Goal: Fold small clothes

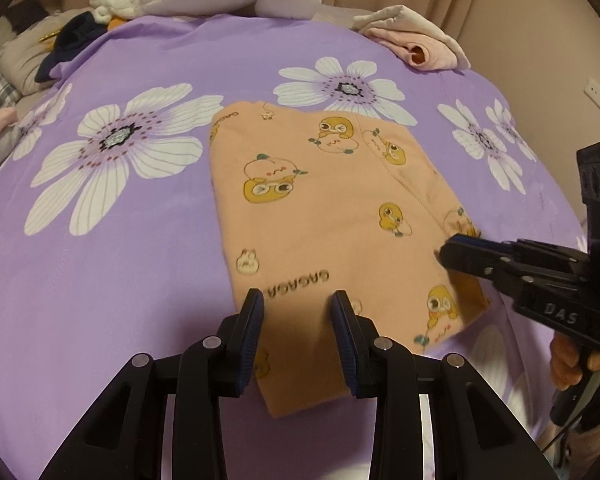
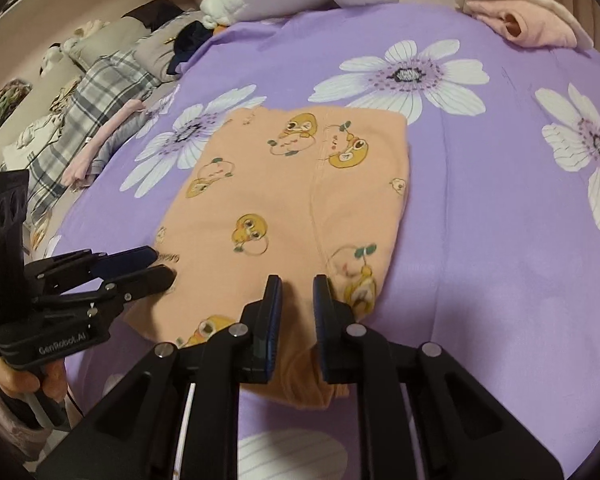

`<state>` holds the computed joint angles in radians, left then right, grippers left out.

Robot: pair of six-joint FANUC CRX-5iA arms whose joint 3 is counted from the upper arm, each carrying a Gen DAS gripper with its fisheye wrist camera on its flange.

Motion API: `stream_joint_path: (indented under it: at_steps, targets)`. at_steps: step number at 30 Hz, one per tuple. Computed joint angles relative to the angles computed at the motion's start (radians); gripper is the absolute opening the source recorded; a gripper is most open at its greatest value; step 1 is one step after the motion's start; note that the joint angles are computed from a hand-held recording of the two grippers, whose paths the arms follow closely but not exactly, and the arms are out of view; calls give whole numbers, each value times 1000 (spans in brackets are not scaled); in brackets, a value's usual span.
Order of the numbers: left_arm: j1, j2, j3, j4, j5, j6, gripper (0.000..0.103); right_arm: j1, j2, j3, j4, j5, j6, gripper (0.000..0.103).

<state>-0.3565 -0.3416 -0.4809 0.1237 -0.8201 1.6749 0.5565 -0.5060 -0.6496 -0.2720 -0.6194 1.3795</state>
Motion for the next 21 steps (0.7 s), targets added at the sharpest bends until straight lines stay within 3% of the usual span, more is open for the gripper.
stream_joint_path:
  at_steps: [5, 8, 15, 17, 18, 20, 21]
  targets:
    - [-10, -26, -28, -20, -22, 33, 35, 12, -63, -38, -10, -13, 12, 20]
    - [4, -35, -59, 20, -16, 30, 35, 86, -64, -88, 135, -6, -140, 19]
    - [-38, -50, 1, -70, -71, 120, 35, 155, -130, -134, 268, -36, -268, 19]
    - [-52, -49, 29, -104, -93, 149, 39, 163, -160, -141, 289, -54, -295, 26]
    - [-58, -50, 41, -118, -103, 162, 44, 166, -181, -144, 298, -63, -311, 36]
    - [-69, -51, 68, -142, -126, 183, 67, 183, -218, -156, 342, -76, -368, 53]
    - [-75, -54, 76, -155, -130, 195, 69, 198, -238, -162, 378, -89, -413, 59]
